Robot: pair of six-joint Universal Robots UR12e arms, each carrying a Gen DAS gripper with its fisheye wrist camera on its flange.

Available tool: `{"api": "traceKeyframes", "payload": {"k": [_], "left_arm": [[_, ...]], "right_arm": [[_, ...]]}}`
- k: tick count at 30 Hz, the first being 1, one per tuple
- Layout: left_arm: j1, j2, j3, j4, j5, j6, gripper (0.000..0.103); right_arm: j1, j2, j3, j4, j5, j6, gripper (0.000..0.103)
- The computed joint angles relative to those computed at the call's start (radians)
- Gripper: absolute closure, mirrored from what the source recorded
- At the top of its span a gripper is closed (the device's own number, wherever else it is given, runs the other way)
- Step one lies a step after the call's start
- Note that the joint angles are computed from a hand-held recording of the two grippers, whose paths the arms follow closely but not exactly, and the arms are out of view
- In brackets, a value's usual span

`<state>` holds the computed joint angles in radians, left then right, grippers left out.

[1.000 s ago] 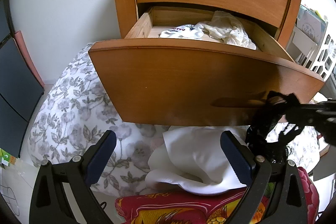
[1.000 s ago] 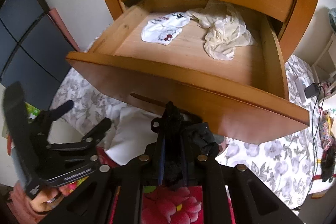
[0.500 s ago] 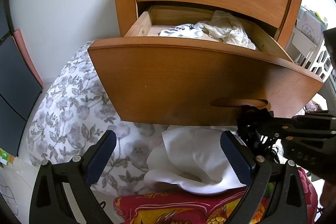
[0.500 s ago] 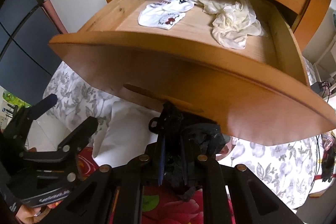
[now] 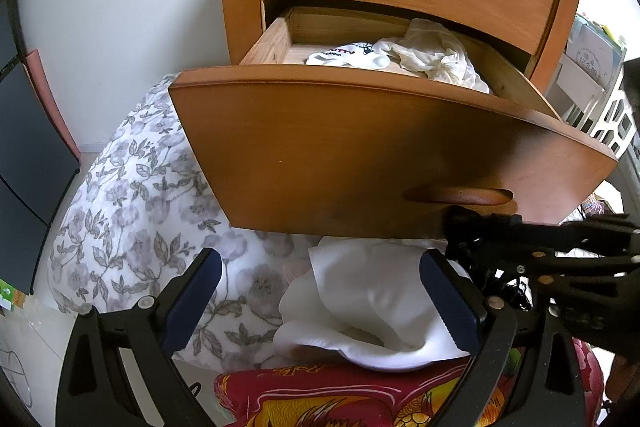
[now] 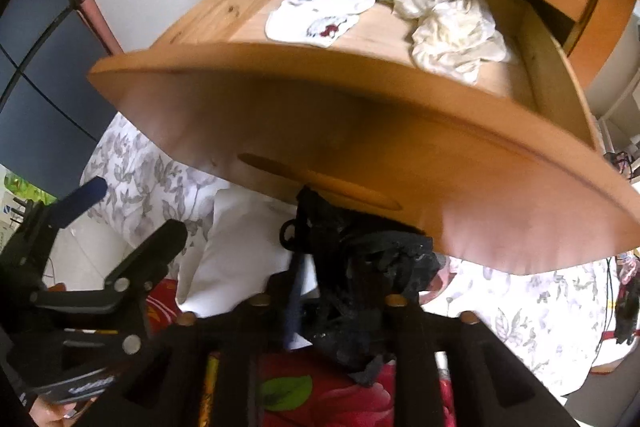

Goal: Take underwear out of drawer
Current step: 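Lower the held black garment onto the bedspread beside the white shirt, then open the right tool to release the black garment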

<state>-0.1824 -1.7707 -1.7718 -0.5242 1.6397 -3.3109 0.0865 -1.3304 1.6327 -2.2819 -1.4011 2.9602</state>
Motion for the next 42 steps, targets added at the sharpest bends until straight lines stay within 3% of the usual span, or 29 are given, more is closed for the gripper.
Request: {"api": "traceKeyframes", "payload": {"k": [1,5,8,14,18,35,42], "left_arm": [[0.000,0.000,0.000,0.000,0.000,0.000,0.004],[0.001,0.000,-0.002,0.002,0.000,0.001,0.004],[0.000,0.000,-0.002,0.002,0.001,0.001,0.004],[0.001,0.002,-0.005,0.005,0.002,0.003,0.004],[0.001,0.002,-0.004,0.002,0.001,0.004,0.004],[-0.002,0.009,-0.014,0.040,0.018,-0.013,0.004],[-0.007,0.014,-0.020,0.071,0.016,0.013,0.004]], "right_arm": [[-0.001,-0.004,0.003,-0.008,-0.002,0.001,0.056],[-0.009,-0.023,0.019,-0.038,0.005,0.013,0.055],[-0.012,-0.036,0.036,-0.069,-0.013,0.030,0.046],[-0.031,-0.051,0.071,-0.090,-0.015,0.100,0.023],[-0.035,-0.059,0.095,-0.122,-0.048,0.140,0.000],[-0.045,-0.094,0.187,-0.355,-0.025,0.194,0.000],[-0.045,-0.092,0.197,-0.369,-0.037,0.221,0.000]]}}
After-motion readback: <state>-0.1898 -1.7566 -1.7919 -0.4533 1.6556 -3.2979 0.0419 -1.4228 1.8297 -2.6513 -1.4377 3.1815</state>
